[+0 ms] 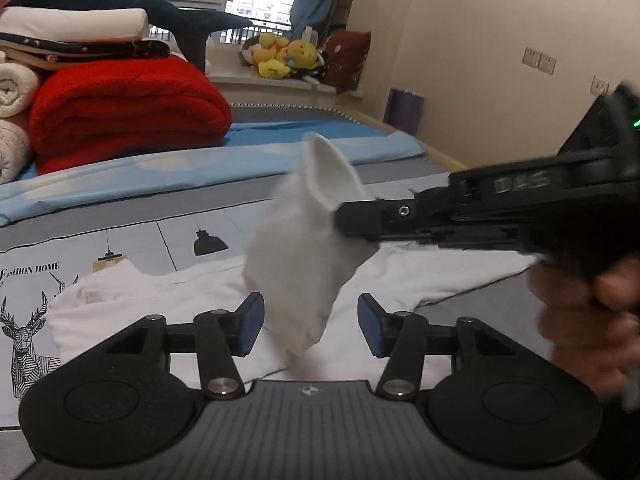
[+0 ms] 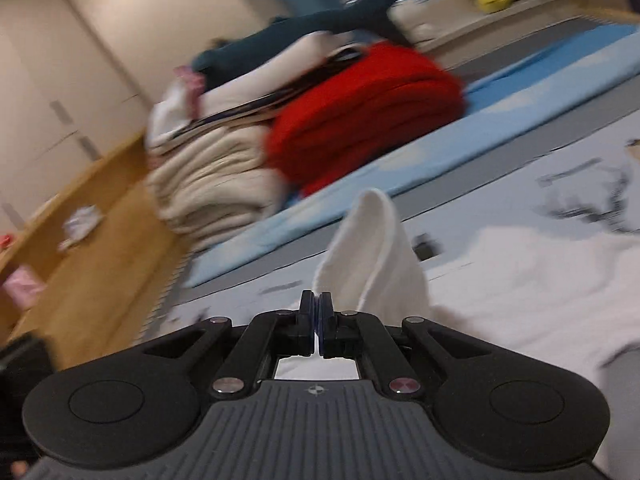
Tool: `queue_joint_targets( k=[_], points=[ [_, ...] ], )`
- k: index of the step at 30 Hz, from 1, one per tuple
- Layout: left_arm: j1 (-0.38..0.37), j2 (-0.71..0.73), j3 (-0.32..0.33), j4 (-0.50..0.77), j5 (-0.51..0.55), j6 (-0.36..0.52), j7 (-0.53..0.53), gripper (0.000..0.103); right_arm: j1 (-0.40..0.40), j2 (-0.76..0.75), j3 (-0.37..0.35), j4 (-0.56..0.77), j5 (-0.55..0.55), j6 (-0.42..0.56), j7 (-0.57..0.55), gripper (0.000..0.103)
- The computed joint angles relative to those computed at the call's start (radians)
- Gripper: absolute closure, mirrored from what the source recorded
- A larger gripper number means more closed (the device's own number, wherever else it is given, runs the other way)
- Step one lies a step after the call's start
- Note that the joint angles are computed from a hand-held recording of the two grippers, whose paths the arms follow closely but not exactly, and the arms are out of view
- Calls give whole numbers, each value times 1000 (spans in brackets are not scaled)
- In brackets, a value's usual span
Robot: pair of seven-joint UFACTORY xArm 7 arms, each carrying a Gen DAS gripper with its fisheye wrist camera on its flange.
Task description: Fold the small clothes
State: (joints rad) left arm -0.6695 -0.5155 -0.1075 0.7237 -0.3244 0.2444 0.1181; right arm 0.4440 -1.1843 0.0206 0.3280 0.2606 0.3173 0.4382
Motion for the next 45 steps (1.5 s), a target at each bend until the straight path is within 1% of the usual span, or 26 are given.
queue_joint_targets(
  k=[1,2,4,6,8,10,12,13,14,17,18,20,21,23,25,27,29,31,32,33,35,36,37,42,43,45],
  points=[
    [33,16,-32,3,26,-16,-21,51,28,10,-6,-9,12,-27,-4,103],
    [50,28,-48,1,43,-40,-37,69,64,21,-20,-18,25,-56,-12,103],
    [3,41,5,-2,14,-61,-18,99,104,42,-36,-18,27,-77,-32,103],
    [12,28,22,-20,12,-81,-15,99,146,51,-74,-19,33,-77,-65,102],
    [137,2,-36,-33,91,-56,-64,100,174,76,-98,-9,47,-84,-84,101],
    [202,-22,7,-35,235,12,-199,100,129,102,-89,2,40,-65,-88,94],
    [250,-45,96,-33,434,105,-389,100,34,116,-68,4,24,-29,-69,79],
    [321,-53,111,-27,539,164,-479,100,-20,119,-51,-5,17,-16,-49,76],
    [423,-49,85,-16,643,216,-556,100,-86,126,-33,-1,0,24,-27,75],
    [737,-24,-7,55,957,518,-823,95,-304,137,35,21,-103,203,36,75],
    [842,-15,-75,69,1042,583,-910,95,-364,138,53,27,-144,265,52,75],
    [993,-5,-178,91,1085,587,-971,95,-467,135,79,28,-216,374,93,75],
    [1007,-13,-181,78,1043,526,-955,94,-500,134,76,23,-238,413,112,73],
    [922,-22,-125,49,856,391,-850,74,-531,135,54,0,-261,445,128,71],
    [719,12,-14,32,646,303,-676,53,-554,150,36,-13,-268,465,151,69],
    [550,59,68,39,437,273,-505,50,-549,171,12,-22,-251,448,166,69],
    [545,109,-2,52,228,270,-328,49,-545,197,10,-32,-241,401,183,69],
    [663,136,-163,71,100,322,-199,49,-551,221,11,-33,-236,367,204,69],
    [681,156,-200,81,98,344,-186,50,-557,233,10,-32,-234,348,216,69],
    [662,181,-197,89,123,370,-189,52,-562,241,9,-37,-235,329,224,69],
    [673,194,-214,80,174,413,-201,81,-569,264,10,-29,-245,306,227,78],
    [691,184,-234,68,177,415,-195,81,-560,267,-1,-33,-241,289,218,93],
    [677,179,-216,63,180,418,-190,85,-560,279,-5,-28,-241,279,214,94],
    [722,208,-287,112,275,479,-279,86,-597,282,3,-33,-262,256,228,95],
    [678,222,-255,131,317,508,-303,84,-602,297,7,-28,-267,245,231,95],
    [539,266,-129,183,389,559,-331,79,-604,322,15,-18,-274,243,236,94]
  ],
)
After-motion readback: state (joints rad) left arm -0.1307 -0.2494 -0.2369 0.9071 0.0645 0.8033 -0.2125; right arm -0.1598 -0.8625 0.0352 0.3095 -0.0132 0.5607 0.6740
